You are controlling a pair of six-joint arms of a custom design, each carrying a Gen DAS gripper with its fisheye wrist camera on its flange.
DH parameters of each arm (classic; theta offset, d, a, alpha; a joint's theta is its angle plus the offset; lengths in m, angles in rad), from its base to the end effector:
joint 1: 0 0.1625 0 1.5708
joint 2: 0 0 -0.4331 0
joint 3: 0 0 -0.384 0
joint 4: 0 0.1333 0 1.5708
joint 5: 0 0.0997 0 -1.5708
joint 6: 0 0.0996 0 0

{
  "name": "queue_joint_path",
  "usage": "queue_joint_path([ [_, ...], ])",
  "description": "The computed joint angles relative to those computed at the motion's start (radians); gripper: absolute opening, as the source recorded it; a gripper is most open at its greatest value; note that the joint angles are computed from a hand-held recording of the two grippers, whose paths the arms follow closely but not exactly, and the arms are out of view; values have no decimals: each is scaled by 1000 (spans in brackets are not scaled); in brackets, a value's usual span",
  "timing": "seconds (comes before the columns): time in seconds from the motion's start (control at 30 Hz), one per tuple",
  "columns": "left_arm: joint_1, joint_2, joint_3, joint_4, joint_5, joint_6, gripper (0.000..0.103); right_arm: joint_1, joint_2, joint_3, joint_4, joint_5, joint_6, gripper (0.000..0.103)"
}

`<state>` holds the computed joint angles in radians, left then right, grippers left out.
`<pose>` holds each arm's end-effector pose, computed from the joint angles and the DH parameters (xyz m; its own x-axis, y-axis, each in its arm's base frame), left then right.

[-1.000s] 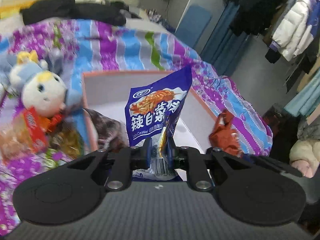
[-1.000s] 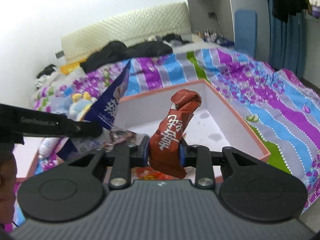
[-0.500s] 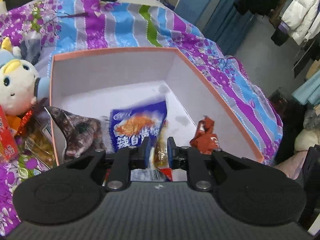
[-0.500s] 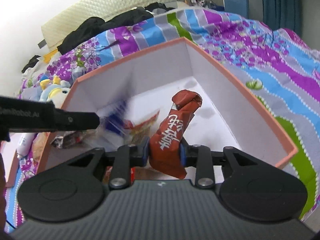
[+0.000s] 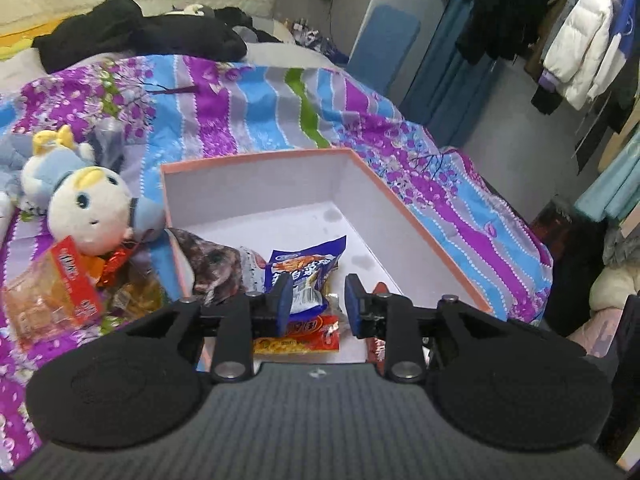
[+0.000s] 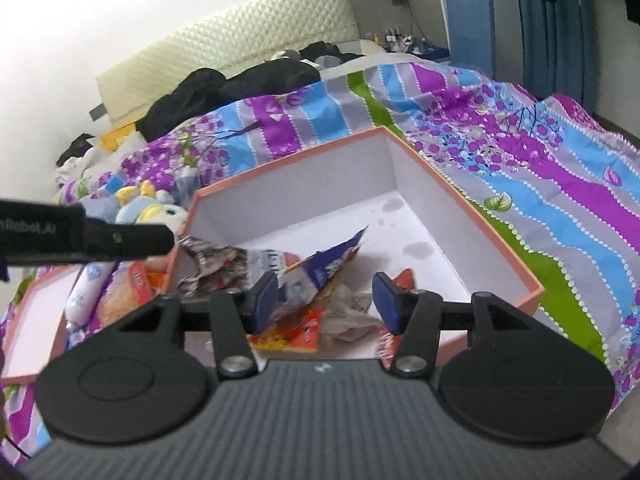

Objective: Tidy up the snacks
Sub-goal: 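Withdraw both open tools from the box back to the snack pile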

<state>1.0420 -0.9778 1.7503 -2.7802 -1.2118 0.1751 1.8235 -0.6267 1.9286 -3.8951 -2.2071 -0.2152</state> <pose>-0.1810 -0.6434 0.2113 -0.7902 0.4750 -0.3872 0.6040 0.7104 -0.3612 0.2151 -0.5364 0.0896 -0.8568 0.1754 0.4849 -0.3207 0.5550 -0.7675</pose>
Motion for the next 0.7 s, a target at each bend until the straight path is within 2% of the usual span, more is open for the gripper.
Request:
queue_joint_path([
  [0.17, -13, -101, 91, -25, -3, -12, 32, 54, 2, 35, -41, -11, 11, 55],
  [0.27, -18, -160, 150, -66, 5, -22, 32, 92, 15, 38, -50, -48, 5, 55],
  [0.53, -31, -300, 267, -108, 25, -13, 32, 163, 33, 72, -119, -18, 3, 55],
  [0.7, -23, -375, 331, -63, 26, -10, 32, 200, 75, 59, -147, -31, -50, 55],
])
